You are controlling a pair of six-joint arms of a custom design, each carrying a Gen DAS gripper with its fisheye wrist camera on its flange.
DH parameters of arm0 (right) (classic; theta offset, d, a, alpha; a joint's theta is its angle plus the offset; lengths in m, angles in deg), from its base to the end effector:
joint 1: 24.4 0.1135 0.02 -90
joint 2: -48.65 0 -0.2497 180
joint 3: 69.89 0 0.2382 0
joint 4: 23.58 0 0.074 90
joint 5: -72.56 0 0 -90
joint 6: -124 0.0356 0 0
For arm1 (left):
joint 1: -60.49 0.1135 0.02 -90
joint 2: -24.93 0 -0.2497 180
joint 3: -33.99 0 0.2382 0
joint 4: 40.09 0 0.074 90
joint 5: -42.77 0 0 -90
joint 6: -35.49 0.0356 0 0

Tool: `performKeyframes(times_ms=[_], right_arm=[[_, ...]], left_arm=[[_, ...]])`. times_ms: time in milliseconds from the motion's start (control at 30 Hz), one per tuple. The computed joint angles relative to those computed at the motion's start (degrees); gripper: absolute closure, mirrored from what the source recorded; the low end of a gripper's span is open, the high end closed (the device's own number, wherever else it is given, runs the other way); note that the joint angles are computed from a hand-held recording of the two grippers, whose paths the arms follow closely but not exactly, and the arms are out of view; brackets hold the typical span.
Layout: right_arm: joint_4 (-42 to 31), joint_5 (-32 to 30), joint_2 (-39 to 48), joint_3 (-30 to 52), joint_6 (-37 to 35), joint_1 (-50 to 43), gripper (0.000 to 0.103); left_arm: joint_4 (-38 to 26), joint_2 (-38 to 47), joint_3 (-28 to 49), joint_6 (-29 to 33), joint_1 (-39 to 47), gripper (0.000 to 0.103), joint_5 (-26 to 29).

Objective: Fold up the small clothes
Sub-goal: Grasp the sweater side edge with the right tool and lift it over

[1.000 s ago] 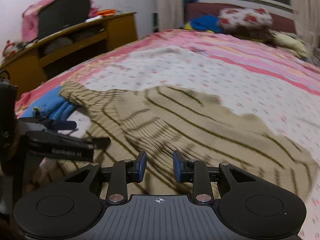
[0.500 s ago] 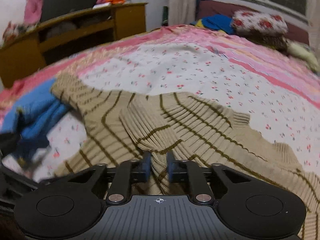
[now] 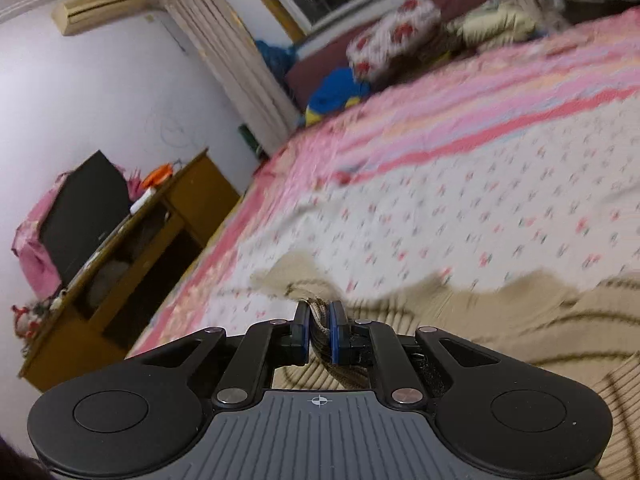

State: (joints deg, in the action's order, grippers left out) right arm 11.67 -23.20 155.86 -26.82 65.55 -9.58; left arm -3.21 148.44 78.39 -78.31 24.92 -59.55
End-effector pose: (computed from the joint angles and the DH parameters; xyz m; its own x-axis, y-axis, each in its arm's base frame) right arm 0.2829 0.0785 0.0848 -0.5756 0.3862 -0.7208 -0.0449 0.8652 0.4994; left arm 0.2349 -0.1587 0.0147 -0.6777 -0.0001 -0.7354 0.1818 0.9690 -0.1676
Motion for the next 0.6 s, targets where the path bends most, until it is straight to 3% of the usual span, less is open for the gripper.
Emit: performKeyframes(times_ms=[233, 300, 467, 600], right_arm=[[-11.3, 1.8, 12.6, 11.0, -11.2, 8.6, 0.088], [-12.4, 0.6, 13.9, 11.6, -11.2, 8.7, 0.086], [-0.7, -1.9, 6.1, -1.1, -8.7, 4.9, 0.075], [4.8, 0.3, -0.9, -12.4, -9.5, -1.1, 0.075]], left_arm=[[0.6, 0.4, -0.1, -0.2, 0.0, 0.0, 0.0], [1.0, 0.5, -0.1, -0.2, 0.1, 0.0, 0.2], [3.3, 0.8, -0.7, 0.2, 0.0, 0.0, 0.2], [6.6, 0.2, -0.6, 1.3, -0.9, 0.0, -0.4]])
